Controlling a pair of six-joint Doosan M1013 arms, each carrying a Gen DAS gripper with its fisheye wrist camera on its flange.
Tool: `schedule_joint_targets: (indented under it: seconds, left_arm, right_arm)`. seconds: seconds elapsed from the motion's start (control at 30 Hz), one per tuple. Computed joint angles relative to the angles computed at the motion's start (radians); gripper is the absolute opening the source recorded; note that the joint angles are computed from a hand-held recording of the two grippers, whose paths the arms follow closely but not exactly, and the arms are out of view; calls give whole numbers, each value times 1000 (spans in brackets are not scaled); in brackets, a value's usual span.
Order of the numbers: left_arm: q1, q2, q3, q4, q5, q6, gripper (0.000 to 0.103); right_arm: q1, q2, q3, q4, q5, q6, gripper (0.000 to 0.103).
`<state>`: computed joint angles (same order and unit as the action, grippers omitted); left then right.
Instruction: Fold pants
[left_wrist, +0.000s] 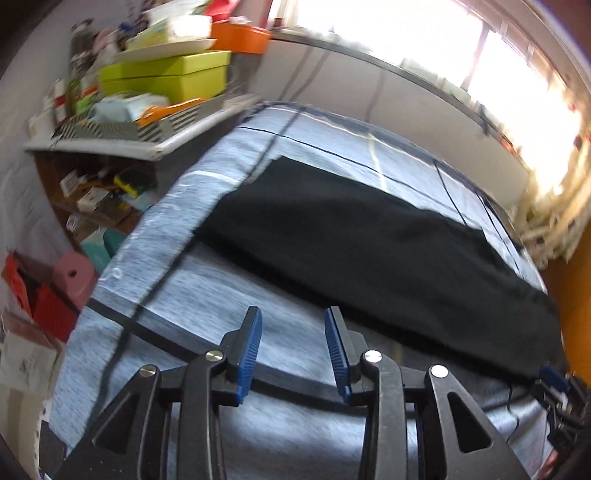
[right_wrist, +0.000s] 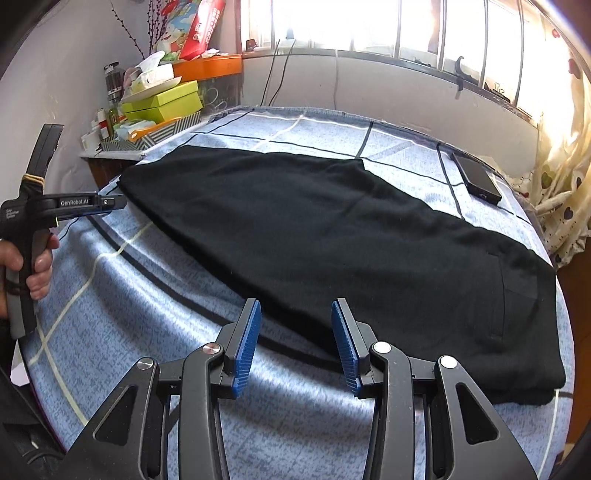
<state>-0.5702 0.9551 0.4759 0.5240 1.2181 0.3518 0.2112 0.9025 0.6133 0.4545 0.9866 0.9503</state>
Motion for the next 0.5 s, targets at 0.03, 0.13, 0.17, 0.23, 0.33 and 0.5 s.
schedule_joint_targets:
  seconds: [0.03, 0.13, 0.17, 0.23, 0.33, 0.5]
  left_arm:
    - [4, -7, 14, 2, -9, -19, 39]
    - [19, -21, 46, -12, -37, -67, 43]
    - [25, -28, 63, -21, -57, -87, 43]
    - [34, -37, 83, -18, -90, -119, 44]
    - [40, -24, 60, -16, -84, -129, 47]
    - [47, 15, -5, 15, -47, -134, 47]
  right_arm:
    - [0, 3, -7, 0, 1, 0, 41]
    - [1, 18, -34, -12, 3, 11, 41]
    - [0, 22, -42, -14, 5, 13, 41]
    - [-1, 32, -61, -18, 5, 21, 41]
    - [-2, 45, -88, -17, 8, 25, 41]
    - [-6, 60, -118, -4, 6, 25, 41]
